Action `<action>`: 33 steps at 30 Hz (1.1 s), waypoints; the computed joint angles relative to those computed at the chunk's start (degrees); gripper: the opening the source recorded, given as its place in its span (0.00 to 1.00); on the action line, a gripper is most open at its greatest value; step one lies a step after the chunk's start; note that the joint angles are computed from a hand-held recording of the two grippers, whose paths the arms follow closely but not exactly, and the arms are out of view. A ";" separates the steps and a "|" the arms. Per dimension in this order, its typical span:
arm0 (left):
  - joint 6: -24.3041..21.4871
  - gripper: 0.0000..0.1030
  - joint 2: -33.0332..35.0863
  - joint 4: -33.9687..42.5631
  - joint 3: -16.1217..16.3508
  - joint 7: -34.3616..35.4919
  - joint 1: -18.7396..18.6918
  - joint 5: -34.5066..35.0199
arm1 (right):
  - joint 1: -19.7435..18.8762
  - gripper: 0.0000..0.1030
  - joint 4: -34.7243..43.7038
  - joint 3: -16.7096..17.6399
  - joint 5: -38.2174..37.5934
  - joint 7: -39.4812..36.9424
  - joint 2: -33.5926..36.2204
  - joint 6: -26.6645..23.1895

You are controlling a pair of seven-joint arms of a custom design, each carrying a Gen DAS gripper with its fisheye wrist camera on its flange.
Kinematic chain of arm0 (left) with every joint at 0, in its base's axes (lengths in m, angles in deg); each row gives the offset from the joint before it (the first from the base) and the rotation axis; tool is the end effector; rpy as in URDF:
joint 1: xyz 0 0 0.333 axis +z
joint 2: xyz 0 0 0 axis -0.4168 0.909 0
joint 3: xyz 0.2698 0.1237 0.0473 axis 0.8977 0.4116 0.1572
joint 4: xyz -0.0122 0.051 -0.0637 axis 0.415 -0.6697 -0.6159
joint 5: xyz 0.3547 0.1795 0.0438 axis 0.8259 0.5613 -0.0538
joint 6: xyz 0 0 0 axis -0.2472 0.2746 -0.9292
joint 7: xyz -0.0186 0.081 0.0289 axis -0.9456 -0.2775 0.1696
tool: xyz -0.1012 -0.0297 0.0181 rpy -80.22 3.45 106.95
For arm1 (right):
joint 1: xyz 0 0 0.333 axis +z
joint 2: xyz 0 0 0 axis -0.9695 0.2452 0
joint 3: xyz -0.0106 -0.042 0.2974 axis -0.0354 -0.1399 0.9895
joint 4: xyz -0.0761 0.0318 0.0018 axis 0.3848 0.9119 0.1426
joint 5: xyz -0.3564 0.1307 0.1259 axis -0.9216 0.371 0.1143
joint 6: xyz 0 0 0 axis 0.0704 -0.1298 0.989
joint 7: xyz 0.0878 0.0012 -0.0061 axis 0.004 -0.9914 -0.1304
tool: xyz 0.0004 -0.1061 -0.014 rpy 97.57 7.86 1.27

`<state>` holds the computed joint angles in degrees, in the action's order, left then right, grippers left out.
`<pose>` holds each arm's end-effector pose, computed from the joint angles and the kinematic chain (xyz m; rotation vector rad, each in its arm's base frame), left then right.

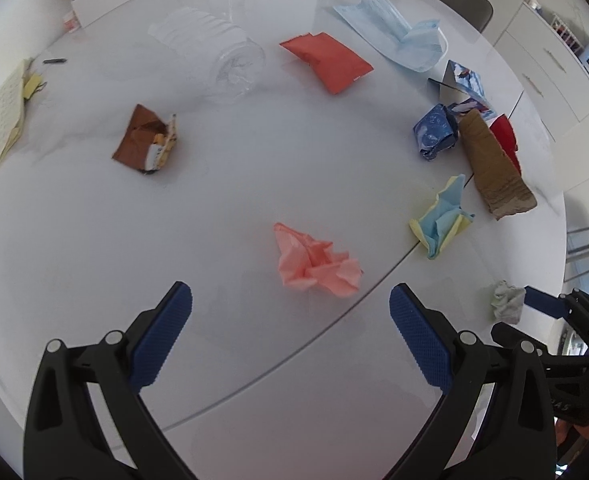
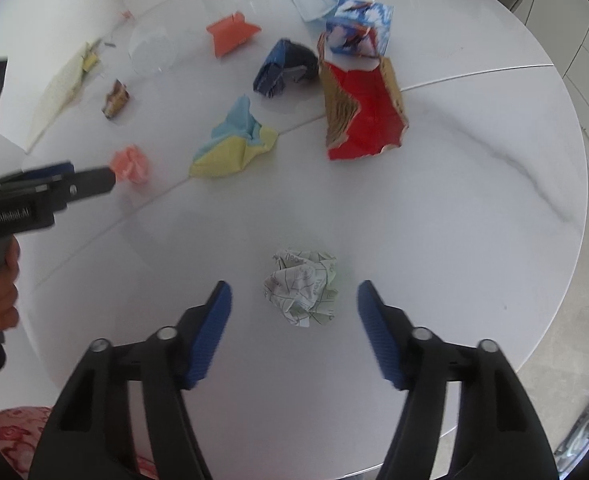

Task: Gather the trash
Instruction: 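Grasp the pink paper with the left gripper while the right grasps the grey crumpled paper, then lower both papers over the bin and open both grippers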

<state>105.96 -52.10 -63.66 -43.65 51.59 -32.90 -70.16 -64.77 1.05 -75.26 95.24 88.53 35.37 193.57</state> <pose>0.7137 -0.1542 0.4388 -2.1218 2.0612 -0.3744 0.6894 0.2047 0.4253 -2.2756 1.6650 -0.0572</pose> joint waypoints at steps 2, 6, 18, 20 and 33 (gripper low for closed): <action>-0.53 0.91 1.28 1.58 -0.28 1.31 0.17 -0.28 | 0.76 0.38 0.56 -0.49 -1.57 1.01 0.40 -1.15; -1.41 0.84 3.50 4.32 -0.73 4.28 0.23 -0.87 | 0.94 0.31 0.25 -0.74 -2.41 2.42 -0.05 -1.81; -1.87 0.46 4.96 5.65 -0.88 7.55 0.46 -3.42 | -0.86 0.31 -1.15 -0.78 -0.41 2.31 -2.65 -1.64; -1.33 0.45 4.23 4.68 -0.80 7.46 0.48 -3.47 | -0.97 0.31 -0.93 -0.78 -0.07 2.33 -2.61 -1.51; 1.84 0.45 -4.67 -4.14 -3.00 7.00 -1.32 -5.19 | -4.39 0.31 -10.31 -2.16 3.79 -1.07 -10.57 1.63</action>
<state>107.80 -56.77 -67.80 -46.65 58.59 -34.23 -75.34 -69.16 -9.26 -77.42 99.03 87.46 24.80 195.20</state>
